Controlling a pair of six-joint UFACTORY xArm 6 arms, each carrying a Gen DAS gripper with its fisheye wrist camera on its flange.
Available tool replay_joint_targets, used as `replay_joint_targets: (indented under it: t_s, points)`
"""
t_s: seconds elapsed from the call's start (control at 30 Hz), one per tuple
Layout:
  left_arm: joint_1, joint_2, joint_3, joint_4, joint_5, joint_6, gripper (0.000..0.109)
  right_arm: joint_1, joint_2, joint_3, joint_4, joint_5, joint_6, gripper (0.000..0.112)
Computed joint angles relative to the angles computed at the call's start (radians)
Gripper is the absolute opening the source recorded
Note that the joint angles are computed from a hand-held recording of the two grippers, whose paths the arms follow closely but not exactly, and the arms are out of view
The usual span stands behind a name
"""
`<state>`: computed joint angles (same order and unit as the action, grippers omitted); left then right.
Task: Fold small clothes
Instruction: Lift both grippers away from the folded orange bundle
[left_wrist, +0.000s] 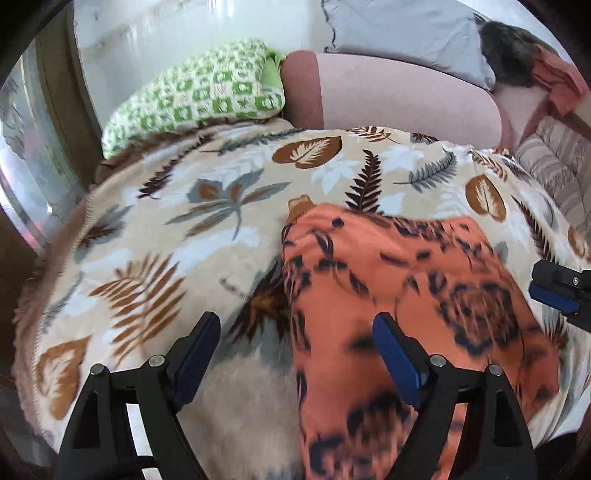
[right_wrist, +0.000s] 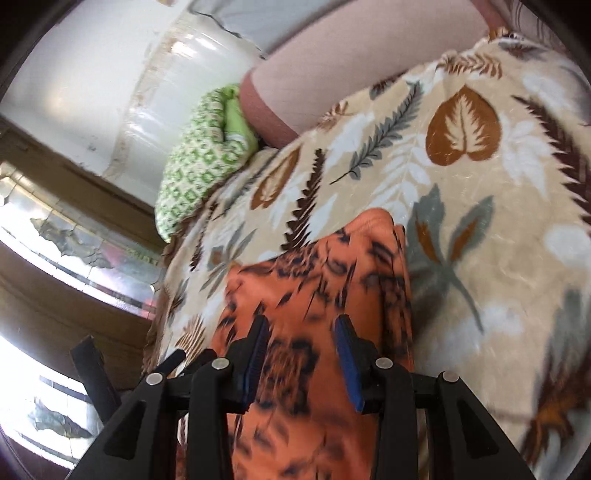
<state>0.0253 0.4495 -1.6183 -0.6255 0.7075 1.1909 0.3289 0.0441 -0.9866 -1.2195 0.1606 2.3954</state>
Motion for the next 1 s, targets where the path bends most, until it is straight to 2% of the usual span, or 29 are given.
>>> replay_joint_targets:
  t_s: [0.07, 0.17, 0.23, 0.27, 0.33, 0.4, 0.5, 0.67, 0.9, 1.0]
  points:
    - [0.016, -0.055, 0.096, -0.006, -0.039, 0.043, 0.085, 0.058, -0.037, 0.032, 0.041, 0.059, -0.018, 0.043]
    - [0.039, -0.092, 0.203, -0.044, -0.067, 0.129, 0.089, 0.138, -0.037, 0.056, 0.242, 0.131, -0.178, 0.043]
    - [0.044, -0.086, 0.205, -0.031, -0.049, 0.120, 0.090, 0.167, 0.000, 0.058, 0.401, 0.138, -0.306, 0.044]
    - [0.050, -0.084, 0.187, -0.020, -0.024, 0.096, 0.090, 0.177, 0.008, 0.058, 0.419, 0.148, -0.313, 0.044]
    - [0.060, -0.099, 0.182, -0.017, -0.011, 0.085, 0.090, 0.195, -0.011, 0.063, 0.413, 0.178, -0.301, 0.044]
    - [0.073, -0.143, 0.220, -0.077, -0.043, 0.136, 0.090, 0.206, -0.045, 0.084, 0.407, 0.183, -0.272, 0.044]
    - [0.100, -0.192, 0.245, -0.145, -0.029, 0.186, 0.090, 0.231, -0.100, 0.109, 0.339, 0.202, -0.206, 0.045]
    - [0.127, -0.280, 0.268, -0.252, -0.026, 0.268, 0.090, 0.325, -0.179, 0.075, 0.318, 0.408, -0.243, 0.052]
    - [0.164, -0.373, 0.272, -0.348, 0.023, 0.309, 0.090, 0.451, -0.173, -0.084, 0.298, 0.711, -0.346, 0.058]
    - [0.179, -0.396, 0.263, -0.366, 0.042, 0.296, 0.090, 0.493, -0.171, -0.129, 0.286, 0.813, -0.383, 0.060]
